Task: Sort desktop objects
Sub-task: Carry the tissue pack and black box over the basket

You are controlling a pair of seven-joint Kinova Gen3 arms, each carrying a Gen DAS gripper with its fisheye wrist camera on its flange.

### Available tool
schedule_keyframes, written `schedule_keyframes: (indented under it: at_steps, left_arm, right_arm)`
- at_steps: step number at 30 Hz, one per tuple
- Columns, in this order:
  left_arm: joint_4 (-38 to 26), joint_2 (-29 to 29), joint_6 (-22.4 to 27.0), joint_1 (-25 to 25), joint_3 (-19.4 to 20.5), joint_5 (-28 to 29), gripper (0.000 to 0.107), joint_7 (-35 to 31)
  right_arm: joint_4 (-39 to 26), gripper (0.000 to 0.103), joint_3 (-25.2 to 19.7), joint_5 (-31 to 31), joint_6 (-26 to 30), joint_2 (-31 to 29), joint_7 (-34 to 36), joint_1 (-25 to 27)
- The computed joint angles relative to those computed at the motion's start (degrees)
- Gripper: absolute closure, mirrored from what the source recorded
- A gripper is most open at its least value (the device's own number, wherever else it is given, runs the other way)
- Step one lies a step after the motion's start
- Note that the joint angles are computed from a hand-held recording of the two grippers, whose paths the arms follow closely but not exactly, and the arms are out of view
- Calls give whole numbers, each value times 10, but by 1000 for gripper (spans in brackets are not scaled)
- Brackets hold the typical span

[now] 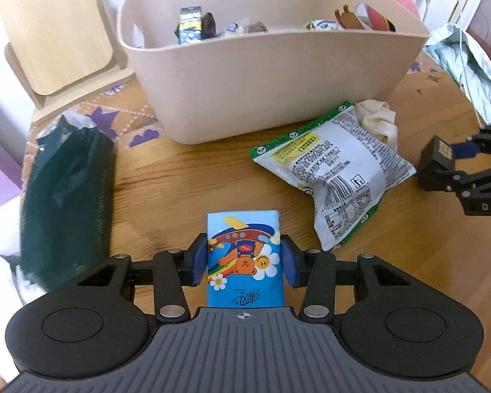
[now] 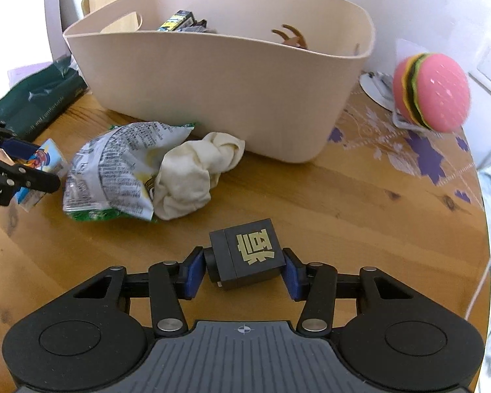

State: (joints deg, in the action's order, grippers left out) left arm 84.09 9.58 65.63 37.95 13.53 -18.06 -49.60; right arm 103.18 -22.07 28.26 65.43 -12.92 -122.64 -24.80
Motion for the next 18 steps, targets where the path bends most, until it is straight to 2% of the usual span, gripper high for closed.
schedule_keyframes:
  at_steps: [7,14,18]
  left_arm:
    - [-16,-33,36,3,13,-4,61,6]
    - [-40,-63,50,-8,25,-8,61,11]
    - [-65,-63,62,-7,33,-41,61,10]
  right_arm:
    - [-7,56,-20,-28,16,-43,-10,12]
    - [-52,56,-36,-39,35,-74,21,32]
    - [-78,56,-41,-51,31,-88,39,53]
